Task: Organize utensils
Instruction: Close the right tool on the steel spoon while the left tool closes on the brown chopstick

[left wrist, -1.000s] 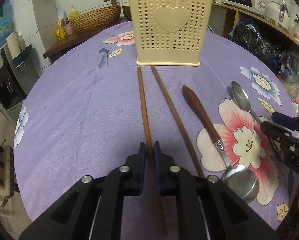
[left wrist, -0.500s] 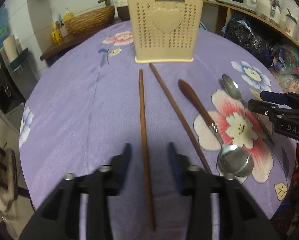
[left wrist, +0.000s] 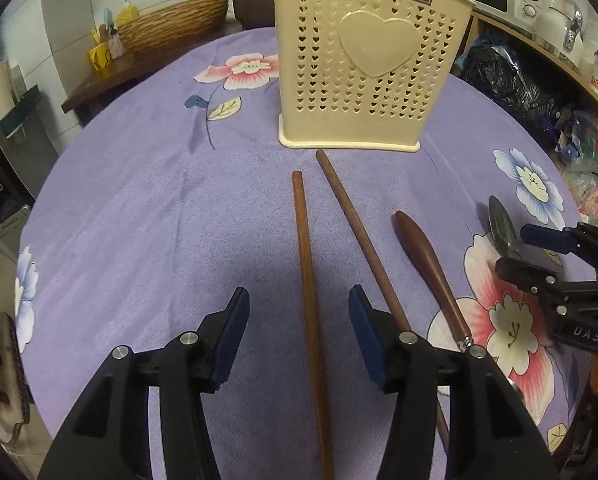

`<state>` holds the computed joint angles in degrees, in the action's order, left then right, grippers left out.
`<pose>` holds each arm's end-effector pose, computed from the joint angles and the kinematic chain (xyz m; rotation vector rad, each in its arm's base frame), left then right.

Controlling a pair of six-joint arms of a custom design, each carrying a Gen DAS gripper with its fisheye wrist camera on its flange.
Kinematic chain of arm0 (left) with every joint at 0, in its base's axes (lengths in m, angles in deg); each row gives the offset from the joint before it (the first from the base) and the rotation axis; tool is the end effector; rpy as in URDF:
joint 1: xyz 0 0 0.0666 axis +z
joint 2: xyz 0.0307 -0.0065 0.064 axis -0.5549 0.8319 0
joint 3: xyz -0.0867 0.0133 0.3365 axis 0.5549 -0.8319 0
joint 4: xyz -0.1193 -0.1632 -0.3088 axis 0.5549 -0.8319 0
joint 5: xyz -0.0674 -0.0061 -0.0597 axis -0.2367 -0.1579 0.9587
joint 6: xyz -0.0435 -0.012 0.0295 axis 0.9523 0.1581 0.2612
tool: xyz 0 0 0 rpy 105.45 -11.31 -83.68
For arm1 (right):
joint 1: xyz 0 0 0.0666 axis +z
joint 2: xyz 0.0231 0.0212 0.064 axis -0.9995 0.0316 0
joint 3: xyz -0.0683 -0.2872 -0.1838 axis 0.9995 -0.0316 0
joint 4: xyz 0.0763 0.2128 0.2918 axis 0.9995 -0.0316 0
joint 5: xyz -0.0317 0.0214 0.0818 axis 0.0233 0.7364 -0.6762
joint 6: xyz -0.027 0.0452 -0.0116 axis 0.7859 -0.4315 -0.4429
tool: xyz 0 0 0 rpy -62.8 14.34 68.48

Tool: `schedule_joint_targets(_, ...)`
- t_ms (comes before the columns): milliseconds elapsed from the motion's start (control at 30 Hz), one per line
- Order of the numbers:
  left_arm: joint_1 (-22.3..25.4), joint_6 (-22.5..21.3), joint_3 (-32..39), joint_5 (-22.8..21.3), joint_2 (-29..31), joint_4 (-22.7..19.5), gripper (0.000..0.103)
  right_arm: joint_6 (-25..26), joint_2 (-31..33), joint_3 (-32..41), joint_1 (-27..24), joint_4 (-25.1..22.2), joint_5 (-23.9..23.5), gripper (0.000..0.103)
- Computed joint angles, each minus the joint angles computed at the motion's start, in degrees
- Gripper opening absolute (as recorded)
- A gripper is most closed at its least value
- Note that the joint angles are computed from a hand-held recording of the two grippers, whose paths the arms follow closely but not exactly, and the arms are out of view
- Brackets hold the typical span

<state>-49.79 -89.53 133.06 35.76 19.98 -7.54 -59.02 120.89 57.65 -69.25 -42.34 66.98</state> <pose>0.4707 -0.1442 0.3231 0.8281 2.4307 -0.2662 0.4070 0.1301 0.3202 0.2469 2.5277 -0.0088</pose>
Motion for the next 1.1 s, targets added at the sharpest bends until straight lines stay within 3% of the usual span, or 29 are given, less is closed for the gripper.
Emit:
schedule_joint_targets(267, -1.4, 0.7, 1.8, -1.9, 1.9, 0.8, 0.043, 0.8, 2.2, 2.0, 0.3, -0.7, 2.2, 0.057)
schedule_joint_targets(600, -3.0, 1.8, 7.9, -4.1, 6.4, -1.0, 0.025, 0.2, 3.0, 2.9, 0.0, -0.4, 3.2, 0.038)
schedule_joint_targets(867, -3.8, 2.4, 10.1, -5.8, 8.0, -0.9, 0.009, 0.6, 2.9, 2.9, -0.4, -0.2, 2.5, 0.038)
schedule_joint_targets(1100, -3.4, 4.1, 10.8, -4.6, 7.9, -0.3, 0.008, 0.2, 1.7, 2.4, -0.9, 1.2, 0.5, 0.038)
